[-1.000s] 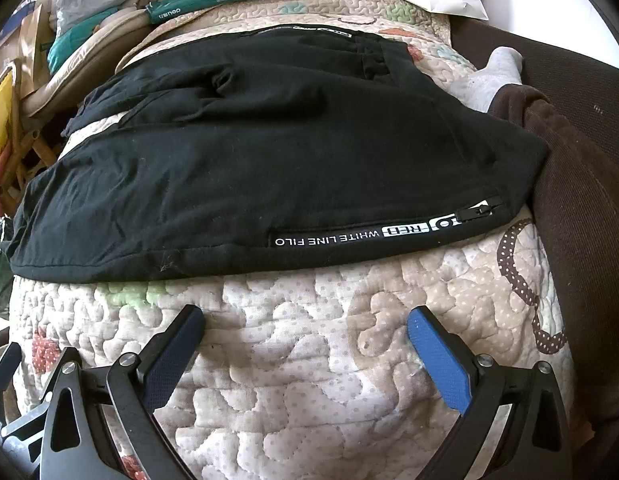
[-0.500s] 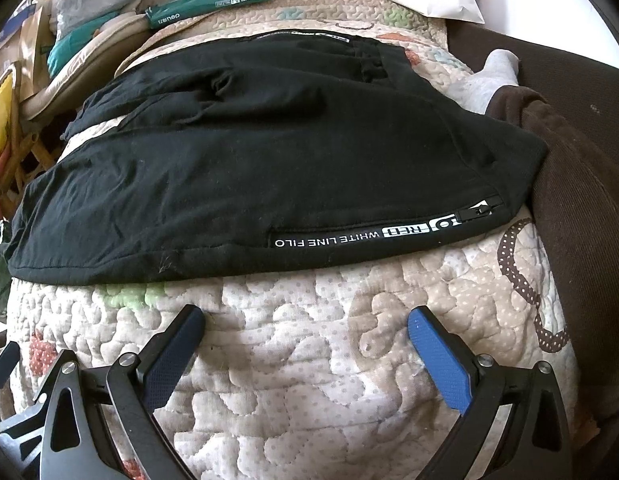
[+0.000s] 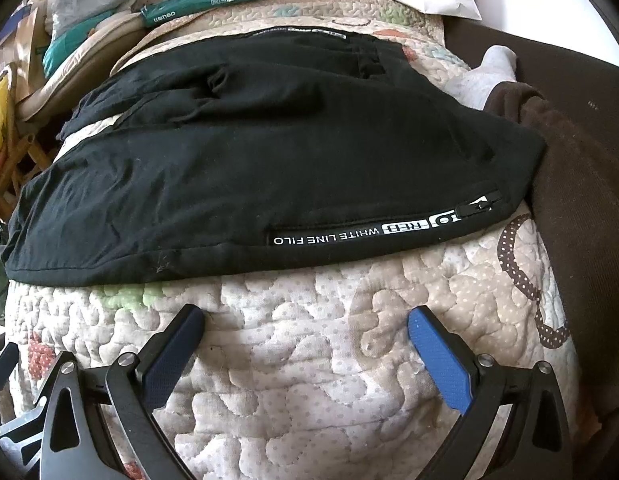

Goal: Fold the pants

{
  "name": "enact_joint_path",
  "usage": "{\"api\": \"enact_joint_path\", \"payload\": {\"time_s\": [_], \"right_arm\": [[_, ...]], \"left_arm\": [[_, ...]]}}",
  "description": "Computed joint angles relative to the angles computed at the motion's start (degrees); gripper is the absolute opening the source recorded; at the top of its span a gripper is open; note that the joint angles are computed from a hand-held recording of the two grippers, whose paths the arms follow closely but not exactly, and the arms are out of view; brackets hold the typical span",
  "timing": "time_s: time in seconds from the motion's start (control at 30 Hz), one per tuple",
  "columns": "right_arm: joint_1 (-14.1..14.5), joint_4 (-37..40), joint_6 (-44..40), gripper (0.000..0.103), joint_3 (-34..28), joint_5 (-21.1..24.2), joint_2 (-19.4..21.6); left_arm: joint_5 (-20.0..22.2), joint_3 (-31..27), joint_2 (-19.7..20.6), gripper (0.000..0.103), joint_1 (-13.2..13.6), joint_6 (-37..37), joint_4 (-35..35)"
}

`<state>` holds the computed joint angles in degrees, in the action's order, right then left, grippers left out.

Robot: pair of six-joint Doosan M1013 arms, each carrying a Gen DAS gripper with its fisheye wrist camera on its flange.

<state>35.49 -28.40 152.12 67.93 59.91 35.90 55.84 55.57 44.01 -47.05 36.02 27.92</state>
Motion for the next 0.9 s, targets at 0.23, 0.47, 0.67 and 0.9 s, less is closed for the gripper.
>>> {"api": "enact_joint_path", "payload": {"time_s": [0.23, 0.47, 0.67, 0.9], "right_arm": [[0.72, -4.72, 3.7, 0.103, 1.86, -2.06, -0.51], [-0.19, 0.93, -2.82, 0.103, -0.11, 0.34, -0.08], [0.07, 0.59, -2.02, 0.103, 0.69, 0.3, -1.1], [0.31, -3.83, 4.78, 0.103, 3.34, -2.95, -3.58]], "left_arm": [[-2.93, 2.15, -0.86, 0.103, -0.12, -1.83, 1.63], [-1.62, 2.36, -1.69, 0.098, 0.12, 1.43, -1.01], [-1.29, 4.79, -3.92, 0.092, -1.37, -2.94, 7.09], [-1.6, 7.22, -5.98, 0.092, -1.5, -5.51, 8.53]]}}
